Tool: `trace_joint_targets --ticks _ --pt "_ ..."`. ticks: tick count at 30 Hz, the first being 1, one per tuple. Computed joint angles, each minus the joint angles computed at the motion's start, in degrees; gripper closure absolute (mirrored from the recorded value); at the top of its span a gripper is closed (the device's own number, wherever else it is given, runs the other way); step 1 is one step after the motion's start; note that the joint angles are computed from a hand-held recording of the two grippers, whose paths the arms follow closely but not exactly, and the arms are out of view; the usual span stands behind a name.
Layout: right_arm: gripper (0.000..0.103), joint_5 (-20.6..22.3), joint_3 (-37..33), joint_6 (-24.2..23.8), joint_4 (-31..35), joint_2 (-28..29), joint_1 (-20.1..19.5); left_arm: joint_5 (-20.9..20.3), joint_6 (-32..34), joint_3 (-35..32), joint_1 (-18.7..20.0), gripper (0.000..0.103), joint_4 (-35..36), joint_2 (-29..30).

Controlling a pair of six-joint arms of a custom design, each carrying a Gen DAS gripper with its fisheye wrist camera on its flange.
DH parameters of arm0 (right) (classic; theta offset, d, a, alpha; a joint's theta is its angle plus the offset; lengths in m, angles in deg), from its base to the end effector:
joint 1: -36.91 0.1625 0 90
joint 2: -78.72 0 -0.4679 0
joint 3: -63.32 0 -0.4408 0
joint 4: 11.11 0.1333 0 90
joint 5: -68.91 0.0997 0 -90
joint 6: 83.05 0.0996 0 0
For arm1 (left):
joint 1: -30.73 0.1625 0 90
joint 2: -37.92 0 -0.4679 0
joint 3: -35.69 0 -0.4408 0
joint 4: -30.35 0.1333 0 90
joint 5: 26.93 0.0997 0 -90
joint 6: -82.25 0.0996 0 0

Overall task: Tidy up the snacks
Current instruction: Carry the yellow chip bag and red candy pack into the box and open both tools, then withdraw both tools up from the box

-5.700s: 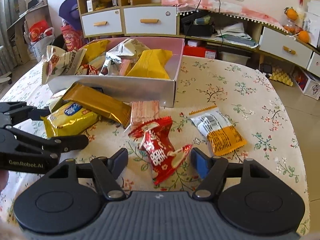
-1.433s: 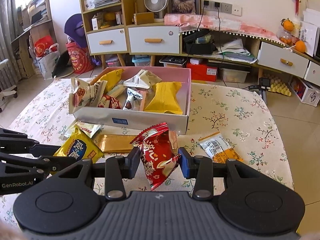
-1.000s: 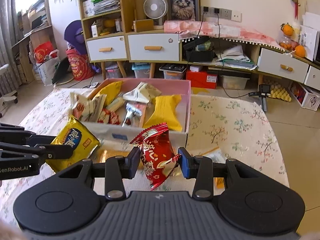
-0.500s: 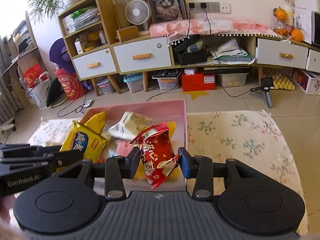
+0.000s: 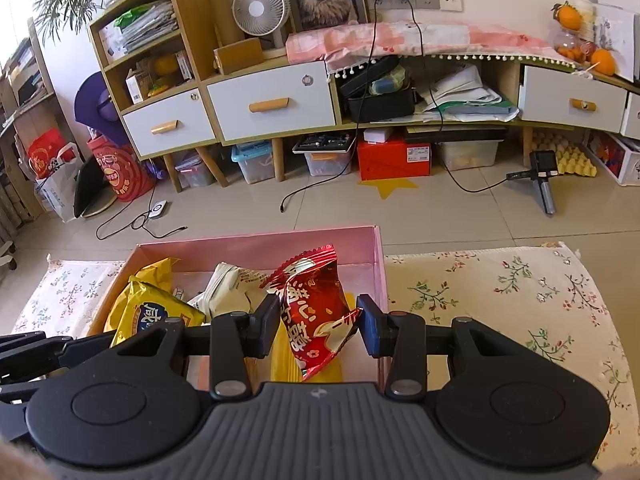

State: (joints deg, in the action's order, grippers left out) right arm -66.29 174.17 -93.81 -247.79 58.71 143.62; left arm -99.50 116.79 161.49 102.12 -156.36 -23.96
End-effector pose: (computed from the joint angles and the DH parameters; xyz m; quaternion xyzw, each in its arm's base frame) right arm 0.2173 -0.5061 -0.0751 0.0189 -0.8351 0.4493 0.3167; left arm -0.0208 -0.5729 0.1534 0.3860 0.8672 -0.2562 0.1826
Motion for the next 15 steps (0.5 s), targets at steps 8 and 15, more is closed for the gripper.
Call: trace_joint_targets --ticks 8,15 --pt "0.034 -1.86 0.49 -0.15 -1.54 -0.89 1.36 -2.05 1.22 1.63 -0.07 0.04 0.09 -2.16" --pt "0.023 -3.48 1.95 -1.33 -3.86 -1.05 3.06 -2.06 1.44 4.24 -0.97 0.028 1.15 -5.49"
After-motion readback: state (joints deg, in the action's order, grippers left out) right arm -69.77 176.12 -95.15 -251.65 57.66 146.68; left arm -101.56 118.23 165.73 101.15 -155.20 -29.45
